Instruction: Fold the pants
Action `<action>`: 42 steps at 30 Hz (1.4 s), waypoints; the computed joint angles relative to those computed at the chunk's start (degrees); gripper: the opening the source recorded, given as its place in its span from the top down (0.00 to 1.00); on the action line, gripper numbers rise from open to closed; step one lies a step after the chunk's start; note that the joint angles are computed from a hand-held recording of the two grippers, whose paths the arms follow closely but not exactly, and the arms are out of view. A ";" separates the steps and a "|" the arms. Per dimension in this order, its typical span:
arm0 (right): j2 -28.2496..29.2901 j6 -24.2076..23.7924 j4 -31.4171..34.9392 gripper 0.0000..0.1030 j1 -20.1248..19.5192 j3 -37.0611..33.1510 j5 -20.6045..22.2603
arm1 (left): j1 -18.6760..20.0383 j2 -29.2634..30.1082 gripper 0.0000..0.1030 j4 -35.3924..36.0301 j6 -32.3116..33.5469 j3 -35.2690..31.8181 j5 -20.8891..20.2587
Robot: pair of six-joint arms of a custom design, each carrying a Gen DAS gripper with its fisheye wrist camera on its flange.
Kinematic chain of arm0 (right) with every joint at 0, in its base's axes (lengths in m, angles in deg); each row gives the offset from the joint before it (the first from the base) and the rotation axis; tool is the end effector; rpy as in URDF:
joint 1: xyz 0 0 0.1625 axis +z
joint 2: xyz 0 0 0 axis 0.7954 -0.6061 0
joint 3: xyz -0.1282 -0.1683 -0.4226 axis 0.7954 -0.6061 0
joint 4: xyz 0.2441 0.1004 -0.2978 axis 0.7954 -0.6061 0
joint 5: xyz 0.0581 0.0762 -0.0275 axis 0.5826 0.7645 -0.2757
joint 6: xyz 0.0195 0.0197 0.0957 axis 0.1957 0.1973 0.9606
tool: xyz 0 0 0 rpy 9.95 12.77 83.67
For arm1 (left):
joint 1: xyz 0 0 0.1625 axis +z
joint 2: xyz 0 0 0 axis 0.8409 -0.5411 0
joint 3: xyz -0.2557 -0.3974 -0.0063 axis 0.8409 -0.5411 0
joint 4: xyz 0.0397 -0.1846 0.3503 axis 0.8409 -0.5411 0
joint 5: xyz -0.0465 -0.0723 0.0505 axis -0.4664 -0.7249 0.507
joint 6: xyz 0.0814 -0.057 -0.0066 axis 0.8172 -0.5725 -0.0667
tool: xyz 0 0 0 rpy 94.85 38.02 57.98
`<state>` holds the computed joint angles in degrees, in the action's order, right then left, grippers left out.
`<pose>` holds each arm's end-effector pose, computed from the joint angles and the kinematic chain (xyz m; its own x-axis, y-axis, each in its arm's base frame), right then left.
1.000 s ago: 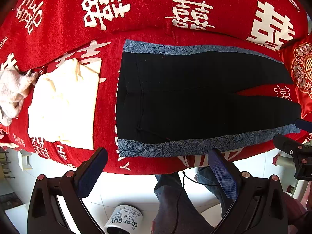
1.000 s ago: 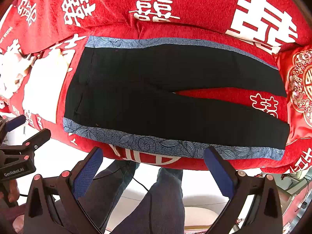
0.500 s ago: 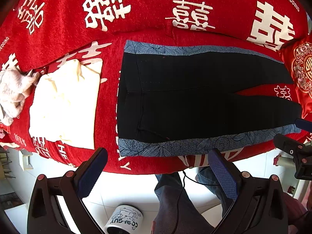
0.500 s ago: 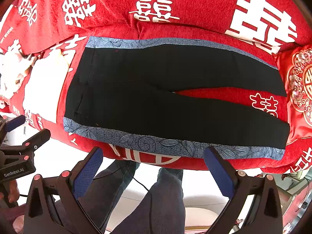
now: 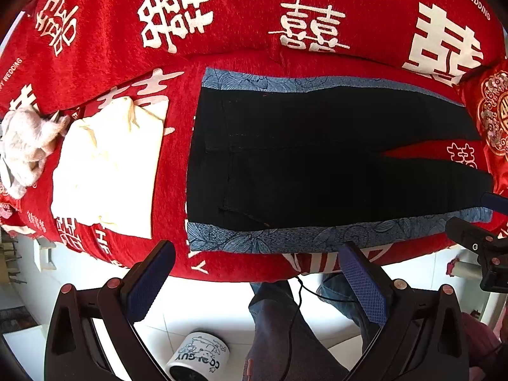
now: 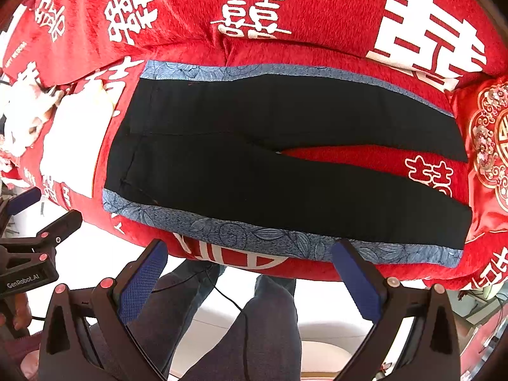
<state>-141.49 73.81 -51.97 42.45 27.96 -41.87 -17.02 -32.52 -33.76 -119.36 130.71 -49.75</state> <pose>0.1198 -0.5548 0.4611 -0.7656 0.1897 0.6147 0.0980 0.9788 -0.1799 -0.4620 -0.6416 0.1062 -0.5996 0.3417 -0.7237 0.3414 0.9271 0.1549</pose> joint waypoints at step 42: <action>-3.04 -0.56 -25.38 0.10 -14.80 22.38 33.45 | 9.64 -5.64 0.00 -23.56 -4.92 21.49 -5.26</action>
<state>-144.53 73.25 -77.35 27.65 50.33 -8.42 -7.38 -38.16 -57.32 -124.28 152.20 -55.01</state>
